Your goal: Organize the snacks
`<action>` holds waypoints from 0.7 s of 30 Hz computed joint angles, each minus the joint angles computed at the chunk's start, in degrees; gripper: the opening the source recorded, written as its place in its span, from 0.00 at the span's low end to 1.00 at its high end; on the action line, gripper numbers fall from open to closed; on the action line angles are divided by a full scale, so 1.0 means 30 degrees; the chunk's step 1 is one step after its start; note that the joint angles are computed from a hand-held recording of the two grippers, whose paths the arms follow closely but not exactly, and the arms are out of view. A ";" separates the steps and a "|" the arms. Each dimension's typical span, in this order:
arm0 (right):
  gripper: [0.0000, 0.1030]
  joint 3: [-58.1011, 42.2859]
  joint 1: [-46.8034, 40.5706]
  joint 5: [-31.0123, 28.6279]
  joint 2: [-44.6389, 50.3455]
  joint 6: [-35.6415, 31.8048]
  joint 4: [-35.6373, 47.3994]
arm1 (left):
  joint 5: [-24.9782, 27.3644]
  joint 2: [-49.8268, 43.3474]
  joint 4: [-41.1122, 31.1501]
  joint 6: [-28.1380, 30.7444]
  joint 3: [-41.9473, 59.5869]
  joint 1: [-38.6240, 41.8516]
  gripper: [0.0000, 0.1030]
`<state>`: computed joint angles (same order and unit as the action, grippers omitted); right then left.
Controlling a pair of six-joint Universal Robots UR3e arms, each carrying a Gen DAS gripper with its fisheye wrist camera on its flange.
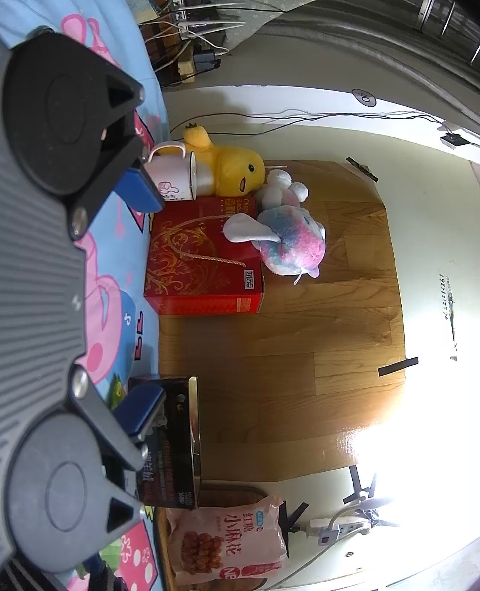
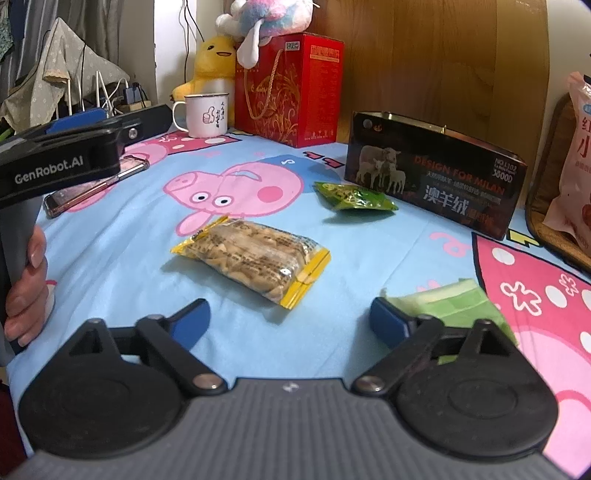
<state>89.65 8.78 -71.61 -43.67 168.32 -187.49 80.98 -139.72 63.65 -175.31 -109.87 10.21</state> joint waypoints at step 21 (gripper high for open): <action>1.00 0.0134 0.0029 0.0057 -0.0278 -0.0193 0.0563 | -0.0687 0.0511 -0.1356 -0.0310 0.0025 0.0414 1.00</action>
<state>90.05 8.87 -71.44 -44.51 167.74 -185.81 78.92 -138.19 59.58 -176.24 -109.79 11.45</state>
